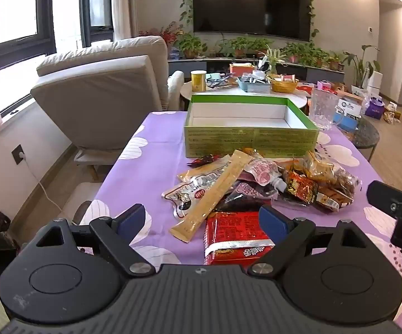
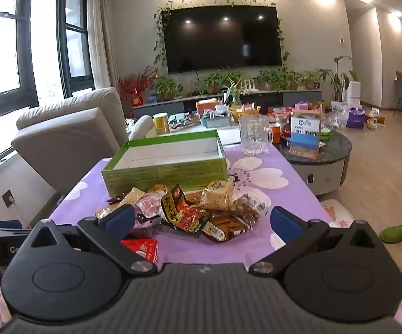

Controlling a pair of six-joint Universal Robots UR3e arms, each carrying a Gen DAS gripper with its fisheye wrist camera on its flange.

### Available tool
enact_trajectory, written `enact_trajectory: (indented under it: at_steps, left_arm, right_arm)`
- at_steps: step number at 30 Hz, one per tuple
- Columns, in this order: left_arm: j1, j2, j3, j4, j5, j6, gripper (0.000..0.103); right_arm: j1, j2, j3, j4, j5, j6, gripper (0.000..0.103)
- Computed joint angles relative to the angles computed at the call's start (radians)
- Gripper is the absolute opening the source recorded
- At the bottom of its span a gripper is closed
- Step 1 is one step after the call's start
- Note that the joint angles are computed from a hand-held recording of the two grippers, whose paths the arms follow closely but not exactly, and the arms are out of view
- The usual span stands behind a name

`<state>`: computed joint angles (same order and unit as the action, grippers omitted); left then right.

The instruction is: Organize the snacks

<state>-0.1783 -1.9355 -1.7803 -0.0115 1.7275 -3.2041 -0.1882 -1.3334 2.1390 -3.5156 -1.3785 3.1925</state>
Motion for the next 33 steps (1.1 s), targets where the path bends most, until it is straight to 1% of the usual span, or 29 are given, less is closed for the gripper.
enact_trajectory:
  at_steps: [3,4,5,7,8,10,11,12,13,25,30,33]
  left_arm:
    - [-0.002,0.004,0.003,-0.02,0.012,-0.015,0.088]
    - [-0.003,0.006,0.001,-0.024,0.016,-0.022,0.088]
    - [-0.017,-0.01,0.004,-0.02,0.029,-0.033,0.088]
    - [-0.034,0.002,-0.023,-0.015,0.045,-0.051,0.088]
    - [-0.035,0.003,-0.026,-0.013,0.046,-0.053,0.088]
    - [-0.051,0.012,-0.033,-0.032,0.055,-0.066,0.088]
    - [-0.048,0.007,-0.02,-0.049,0.043,-0.061,0.088]
    - [-0.018,-0.006,0.005,-0.07,0.001,-0.037,0.088]
    - [0.005,-0.011,0.002,-0.063,-0.036,-0.011,0.088]
    - [0.026,0.0,-0.015,-0.092,-0.067,-0.003,0.087]
    - [0.039,0.012,-0.037,-0.064,-0.109,0.002,0.087]
    - [0.033,0.013,-0.043,-0.039,-0.108,0.013,0.087]
  right_arm:
    - [0.006,-0.015,0.009,0.018,0.003,0.02,0.062]
    - [-0.018,-0.022,0.003,0.068,0.03,0.033,0.062]
    - [-0.021,-0.026,-0.009,0.106,0.03,0.03,0.062]
    - [-0.015,-0.03,0.015,0.071,0.019,0.03,0.062]
    - [-0.01,-0.028,-0.003,0.106,0.012,0.021,0.062]
    - [-0.009,-0.013,-0.005,0.105,0.009,0.018,0.062]
    - [-0.002,0.012,-0.025,0.107,0.002,0.02,0.062]
    - [-0.003,0.013,-0.025,0.11,0.004,0.019,0.062]
    - [-0.004,0.013,-0.025,0.112,0.006,0.019,0.062]
    - [-0.001,0.019,-0.01,0.105,-0.004,0.027,0.062]
    - [0.0,0.017,-0.011,0.107,-0.006,0.028,0.062]
    - [0.0,0.014,-0.011,0.113,-0.008,0.033,0.062]
